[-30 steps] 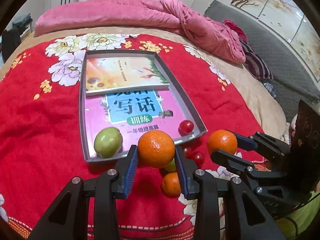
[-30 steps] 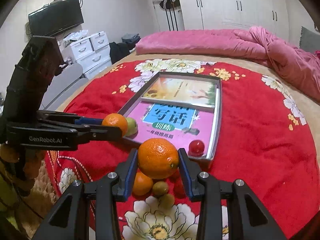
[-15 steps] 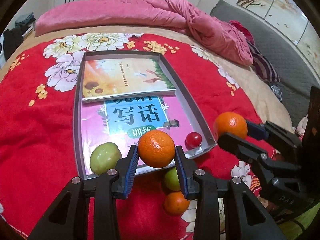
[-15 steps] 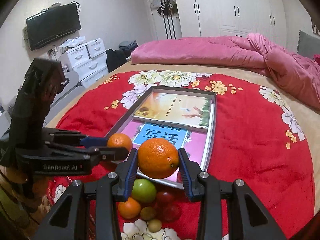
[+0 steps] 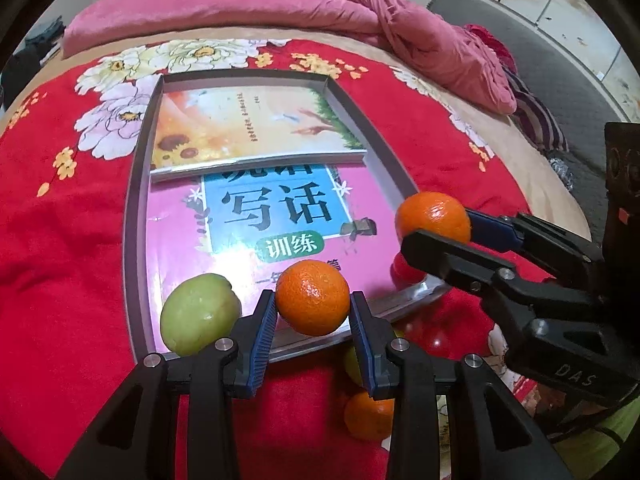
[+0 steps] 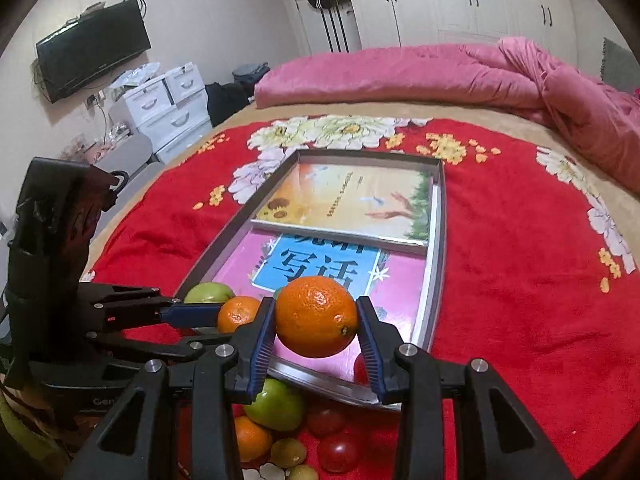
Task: Organize fruits
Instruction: 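Carry both held mandarins over the grey tray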
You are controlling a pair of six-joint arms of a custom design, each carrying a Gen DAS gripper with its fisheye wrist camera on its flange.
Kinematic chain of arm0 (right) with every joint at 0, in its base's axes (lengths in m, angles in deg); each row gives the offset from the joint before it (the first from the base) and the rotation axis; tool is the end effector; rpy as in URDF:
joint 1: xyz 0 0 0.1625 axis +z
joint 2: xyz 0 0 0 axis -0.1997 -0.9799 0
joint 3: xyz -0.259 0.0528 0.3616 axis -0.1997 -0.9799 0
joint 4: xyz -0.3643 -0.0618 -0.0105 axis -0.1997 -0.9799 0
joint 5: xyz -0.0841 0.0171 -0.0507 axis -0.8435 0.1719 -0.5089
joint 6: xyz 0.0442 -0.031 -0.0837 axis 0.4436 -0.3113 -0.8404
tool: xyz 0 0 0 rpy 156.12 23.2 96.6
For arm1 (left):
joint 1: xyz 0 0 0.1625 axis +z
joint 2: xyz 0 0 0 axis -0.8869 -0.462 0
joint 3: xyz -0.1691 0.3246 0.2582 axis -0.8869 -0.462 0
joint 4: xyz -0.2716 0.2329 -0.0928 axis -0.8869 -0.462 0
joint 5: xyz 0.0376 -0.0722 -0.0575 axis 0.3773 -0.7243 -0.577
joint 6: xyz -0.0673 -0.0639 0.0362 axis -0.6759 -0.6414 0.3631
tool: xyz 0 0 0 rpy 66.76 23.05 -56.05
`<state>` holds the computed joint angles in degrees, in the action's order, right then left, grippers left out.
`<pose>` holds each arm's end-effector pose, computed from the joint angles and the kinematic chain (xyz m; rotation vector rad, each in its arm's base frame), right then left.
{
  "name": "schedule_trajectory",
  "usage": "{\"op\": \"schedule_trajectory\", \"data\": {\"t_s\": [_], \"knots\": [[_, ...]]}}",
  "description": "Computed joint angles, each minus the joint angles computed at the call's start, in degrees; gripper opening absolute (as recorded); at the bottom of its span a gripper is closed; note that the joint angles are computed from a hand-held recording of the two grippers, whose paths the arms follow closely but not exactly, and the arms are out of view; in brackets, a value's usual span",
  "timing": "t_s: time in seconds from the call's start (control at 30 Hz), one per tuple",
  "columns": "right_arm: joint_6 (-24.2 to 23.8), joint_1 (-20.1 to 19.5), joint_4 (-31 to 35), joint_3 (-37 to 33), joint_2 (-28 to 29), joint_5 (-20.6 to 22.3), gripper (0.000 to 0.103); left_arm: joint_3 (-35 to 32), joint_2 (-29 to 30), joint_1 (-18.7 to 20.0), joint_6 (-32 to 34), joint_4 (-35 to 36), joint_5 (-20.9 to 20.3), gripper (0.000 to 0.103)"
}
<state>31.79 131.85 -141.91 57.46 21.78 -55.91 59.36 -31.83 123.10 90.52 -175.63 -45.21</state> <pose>0.3370 -0.4476 0.0513 0.2546 -2.4212 0.9565 -0.1172 -0.5438 0.2506 1.0313 2.6330 -0.1434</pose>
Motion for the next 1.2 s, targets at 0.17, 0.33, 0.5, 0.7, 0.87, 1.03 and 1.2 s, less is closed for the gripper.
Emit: {"op": "schedule_trajectory", "data": {"t_s": [0.17,0.33,0.5,0.7,0.87,1.03,1.2], "knots": [[0.63,-1.05,1.50,-0.31,0.58,0.65,0.040,0.28,0.61,0.42,0.23,-0.28,1.04,0.038],[0.85,-1.59,2.52,-0.54,0.74,1.64,0.040,0.77,0.61,0.30,1.32,-1.34,1.57,0.038],[0.65,-2.29,4.18,-1.12,0.65,1.64,0.040,0.94,0.78,0.15,1.82,-1.85,2.12,0.038],[1.77,-3.34,10.18,-1.99,0.27,2.46,0.040,0.64,0.99,0.31,1.67,-1.48,1.73,0.038],[2.09,-3.55,11.52,-2.01,0.12,2.50,0.041,0.51,1.13,0.34,1.42,-1.17,1.54,0.038],[2.74,-3.65,11.44,-1.65,-0.27,3.35,0.041,0.37,1.18,0.41,1.24,-0.99,1.34,0.038],[3.14,-3.57,9.18,-0.74,-0.55,3.90,0.041,0.21,1.11,0.56,1.06,-0.66,1.09,0.038]]}}
